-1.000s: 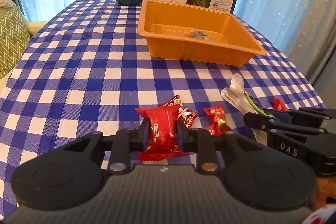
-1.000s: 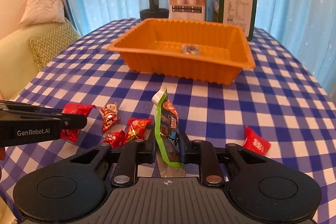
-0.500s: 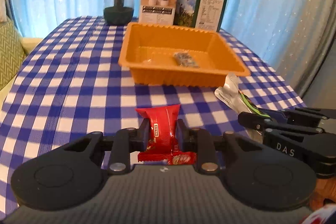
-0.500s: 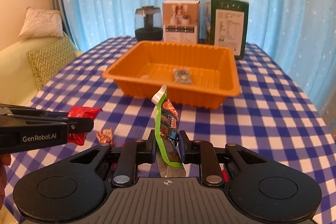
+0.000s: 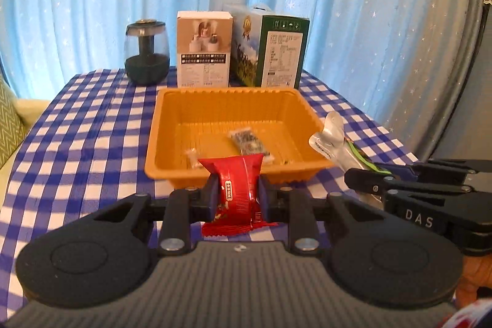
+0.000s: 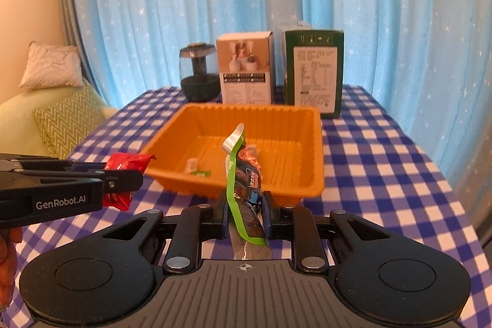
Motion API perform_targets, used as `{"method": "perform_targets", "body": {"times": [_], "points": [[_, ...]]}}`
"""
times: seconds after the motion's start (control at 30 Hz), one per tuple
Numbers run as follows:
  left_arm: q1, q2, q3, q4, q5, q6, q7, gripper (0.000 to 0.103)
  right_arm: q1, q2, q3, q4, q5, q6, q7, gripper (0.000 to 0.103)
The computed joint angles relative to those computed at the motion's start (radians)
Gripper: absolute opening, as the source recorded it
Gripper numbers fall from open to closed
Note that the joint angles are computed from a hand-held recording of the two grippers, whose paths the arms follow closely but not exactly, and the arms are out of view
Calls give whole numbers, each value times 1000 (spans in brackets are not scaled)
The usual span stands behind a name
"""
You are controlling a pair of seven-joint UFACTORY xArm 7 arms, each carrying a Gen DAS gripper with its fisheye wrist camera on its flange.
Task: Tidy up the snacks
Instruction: 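Carry the red bag and green-edged packet over the orange tray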
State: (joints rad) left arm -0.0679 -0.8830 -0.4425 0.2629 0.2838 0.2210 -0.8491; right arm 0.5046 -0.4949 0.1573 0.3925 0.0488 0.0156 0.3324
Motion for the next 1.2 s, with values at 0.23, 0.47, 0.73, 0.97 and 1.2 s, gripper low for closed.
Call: {"method": "perform_targets", "body": {"times": [0.23,0.47,0.73,0.97,1.2], "points": [[74,79,-1,48,17,-72,22,24,32,79,-74,65,24,-33,-43,21],[168,163,-14,91,15,-153,43,24,45,189,-120,148,63,-66,-81,21],[253,282,-46,139,-9,-228,65,24,88,309,-192,232,137,-92,-126,21],[360,365,-111,185,-18,-275,83,24,272,409,-355,320,362,-79,-328,21],[439,450,-156,226,-32,-300,106,24,311,489,-359,405,656,-39,-611,21]]}}
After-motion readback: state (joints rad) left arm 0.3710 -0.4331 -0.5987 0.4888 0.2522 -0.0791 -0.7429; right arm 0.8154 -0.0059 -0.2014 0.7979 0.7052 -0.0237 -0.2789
